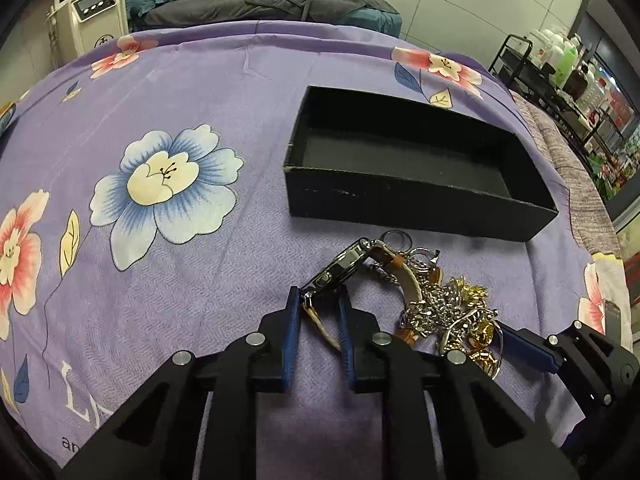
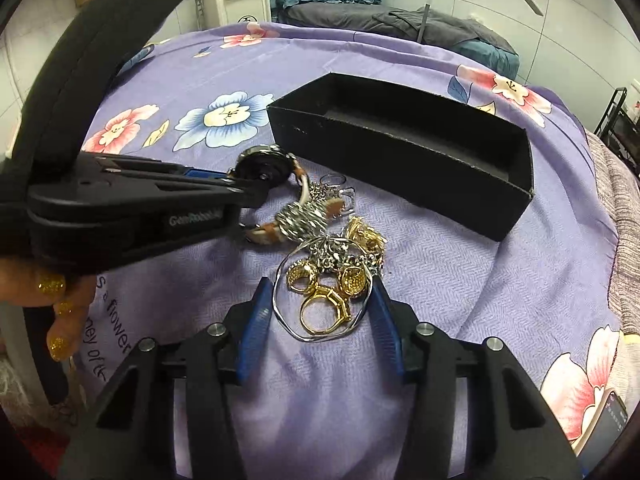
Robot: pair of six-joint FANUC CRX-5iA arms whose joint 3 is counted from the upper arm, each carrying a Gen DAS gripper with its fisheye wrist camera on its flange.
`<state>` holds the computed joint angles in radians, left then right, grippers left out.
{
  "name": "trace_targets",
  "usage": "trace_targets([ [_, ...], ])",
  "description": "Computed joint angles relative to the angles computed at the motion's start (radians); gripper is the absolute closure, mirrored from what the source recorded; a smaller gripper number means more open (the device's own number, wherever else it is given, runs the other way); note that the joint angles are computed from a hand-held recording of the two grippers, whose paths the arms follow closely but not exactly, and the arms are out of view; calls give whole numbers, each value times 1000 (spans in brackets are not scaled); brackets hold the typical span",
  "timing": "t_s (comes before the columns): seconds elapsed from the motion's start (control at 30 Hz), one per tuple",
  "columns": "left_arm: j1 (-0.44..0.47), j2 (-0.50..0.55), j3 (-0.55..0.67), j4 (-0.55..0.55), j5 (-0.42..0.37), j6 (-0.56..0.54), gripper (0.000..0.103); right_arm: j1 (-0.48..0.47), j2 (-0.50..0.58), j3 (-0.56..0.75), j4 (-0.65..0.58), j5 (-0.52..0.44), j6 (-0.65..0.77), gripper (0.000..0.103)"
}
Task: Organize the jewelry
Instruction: 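Reach the left gripper to the watch and grasp its case, then lift the watch with the left gripper and drop it into the black box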
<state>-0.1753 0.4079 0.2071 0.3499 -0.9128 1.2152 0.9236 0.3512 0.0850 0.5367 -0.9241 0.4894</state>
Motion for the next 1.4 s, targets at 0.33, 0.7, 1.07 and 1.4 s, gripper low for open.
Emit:
trace_targets([
  [0.33, 38, -74, -60, -85, 63, 70, 86, -2, -62, -52, -32, 42, -57, 54],
  [0.7, 93, -144, -88, -93, 112, 60, 86, 7, -82, -72, -5, 53, -78, 54],
  [1.07, 86, -173, -106, -211, 6, -91, 86, 10, -104, -83, 10, 50, -93, 54],
  [1.4, 137, -206, -133, -181, 28, -75, 86, 7, -108, -85, 27, 72, -100, 54],
])
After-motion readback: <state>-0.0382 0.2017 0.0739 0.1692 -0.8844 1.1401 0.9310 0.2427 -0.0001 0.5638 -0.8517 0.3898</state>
